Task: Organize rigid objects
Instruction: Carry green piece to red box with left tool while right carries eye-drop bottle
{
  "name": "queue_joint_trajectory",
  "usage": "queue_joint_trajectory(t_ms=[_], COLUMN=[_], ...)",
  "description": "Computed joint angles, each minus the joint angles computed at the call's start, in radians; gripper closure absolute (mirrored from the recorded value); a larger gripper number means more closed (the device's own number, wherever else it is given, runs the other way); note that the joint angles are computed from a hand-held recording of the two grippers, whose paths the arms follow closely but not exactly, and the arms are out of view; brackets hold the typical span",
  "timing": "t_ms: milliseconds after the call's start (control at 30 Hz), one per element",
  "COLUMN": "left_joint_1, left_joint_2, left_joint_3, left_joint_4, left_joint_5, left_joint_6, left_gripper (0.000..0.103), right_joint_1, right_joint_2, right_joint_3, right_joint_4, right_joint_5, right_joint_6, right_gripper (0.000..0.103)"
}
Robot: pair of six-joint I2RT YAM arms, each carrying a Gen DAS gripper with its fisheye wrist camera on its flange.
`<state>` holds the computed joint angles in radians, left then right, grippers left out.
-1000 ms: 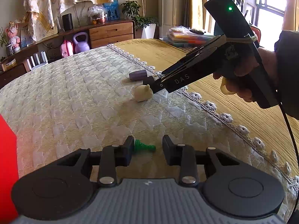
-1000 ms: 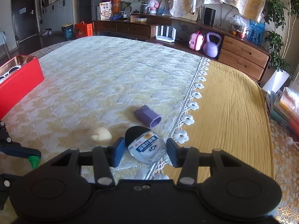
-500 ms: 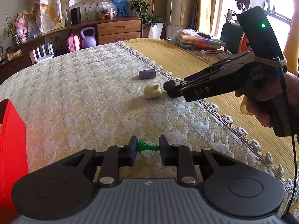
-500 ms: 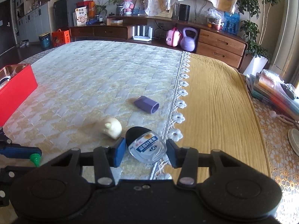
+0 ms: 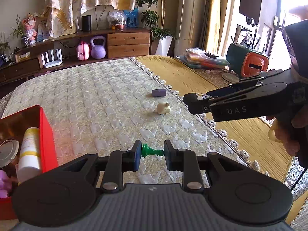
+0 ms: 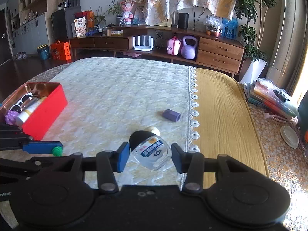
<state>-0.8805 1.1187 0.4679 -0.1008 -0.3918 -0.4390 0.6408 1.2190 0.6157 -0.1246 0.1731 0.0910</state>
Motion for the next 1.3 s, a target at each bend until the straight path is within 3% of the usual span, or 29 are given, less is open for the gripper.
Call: queue_joint_trajectory(t_ms=[300,533,700,800,967,1133,1300], left_joint_1=[-0.009,0.051,0.191,0.338,0.818,1.248,1.428], left_joint_2=[-0.315,-0.552,-0.693,-0.763,-0.792,-0.702,-0.543], left_joint_3=[-0.01,0.004,0.029,0.045,0.076,0.104,0.128], left_joint_4=[-0.296,-0.531,-0.671,-0.732,-0.776,-0.779,-0.703], left_joint_5=[-0.041,-0.02,0.072,0.168,0.521,0.831,0.943], left_joint_6=[-0.041,-0.035,0.034,0.121,0.397,0.651,0.765], left_gripper=[0.079,0.079,0.079,0.079,0.079,0.079,0.079], right_joint_1=[0.277,0.473,0.577,0.626,0.673,0.687,0.681], right_joint_2=[-0.085,-0.036,0.037,0.09,0.182,0.273,0.362], right_joint_3=[0.078,0.159,0.219,0.258,0.331,0.407,0.476], right_joint_4=[-0.165,-0.214,-0.217,-0.208,-0.191,-0.181,-0.17], right_joint_5=[0.164,0.288,0.34,0.364,0.377,0.369,0.348], right_joint_6=[0.161,0.27,0.329,0.349,0.349,0.341,0.325], right_gripper=[0.057,0.057,0.057,0.057,0.057,0.057,0.057])
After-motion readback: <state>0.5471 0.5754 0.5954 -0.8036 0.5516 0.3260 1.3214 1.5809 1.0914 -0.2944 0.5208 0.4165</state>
